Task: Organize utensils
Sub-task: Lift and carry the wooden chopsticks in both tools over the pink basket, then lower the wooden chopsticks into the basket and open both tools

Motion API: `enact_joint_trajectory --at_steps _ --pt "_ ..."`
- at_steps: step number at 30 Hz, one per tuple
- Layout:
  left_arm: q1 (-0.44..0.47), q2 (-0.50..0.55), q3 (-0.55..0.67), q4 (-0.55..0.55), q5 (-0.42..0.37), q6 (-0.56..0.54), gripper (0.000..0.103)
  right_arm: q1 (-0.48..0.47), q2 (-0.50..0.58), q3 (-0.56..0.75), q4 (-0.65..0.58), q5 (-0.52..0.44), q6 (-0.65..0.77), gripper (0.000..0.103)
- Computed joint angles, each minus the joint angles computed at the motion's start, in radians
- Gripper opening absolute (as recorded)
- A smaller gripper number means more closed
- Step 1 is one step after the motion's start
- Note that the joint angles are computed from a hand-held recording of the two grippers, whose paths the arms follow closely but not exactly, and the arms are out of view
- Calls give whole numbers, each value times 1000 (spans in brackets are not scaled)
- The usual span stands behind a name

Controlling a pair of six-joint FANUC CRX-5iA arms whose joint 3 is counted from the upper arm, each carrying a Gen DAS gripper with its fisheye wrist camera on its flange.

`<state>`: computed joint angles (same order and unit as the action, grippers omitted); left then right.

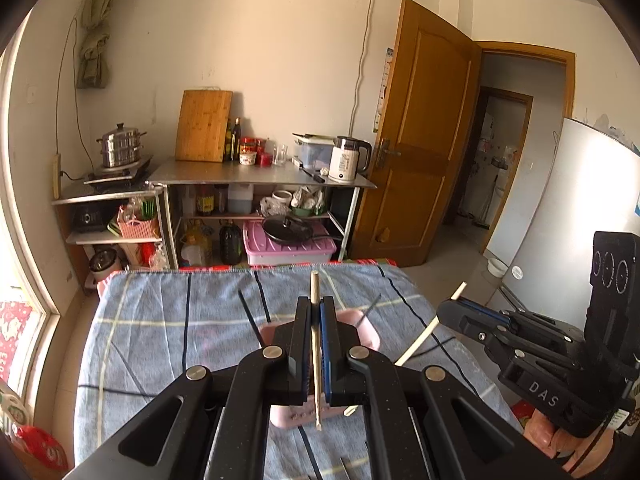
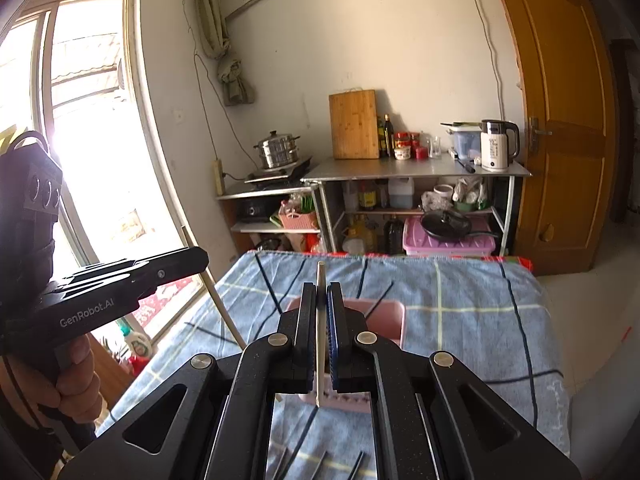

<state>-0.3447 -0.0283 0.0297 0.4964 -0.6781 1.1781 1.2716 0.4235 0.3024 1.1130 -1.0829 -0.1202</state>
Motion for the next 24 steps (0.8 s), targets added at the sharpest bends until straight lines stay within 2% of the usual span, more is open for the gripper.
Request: enact_joint_trajectory --at_steps 8,12,24 --pt "-9 81 94 -48 26 38 4 -45 28 42 19 30 23 5" --pt "-8 104 89 -43 42 40 4 -60 38 39 7 48 18 5" --pt "6 155 52 -74 21 73 4 -79 64 20 -100 92 27 5"
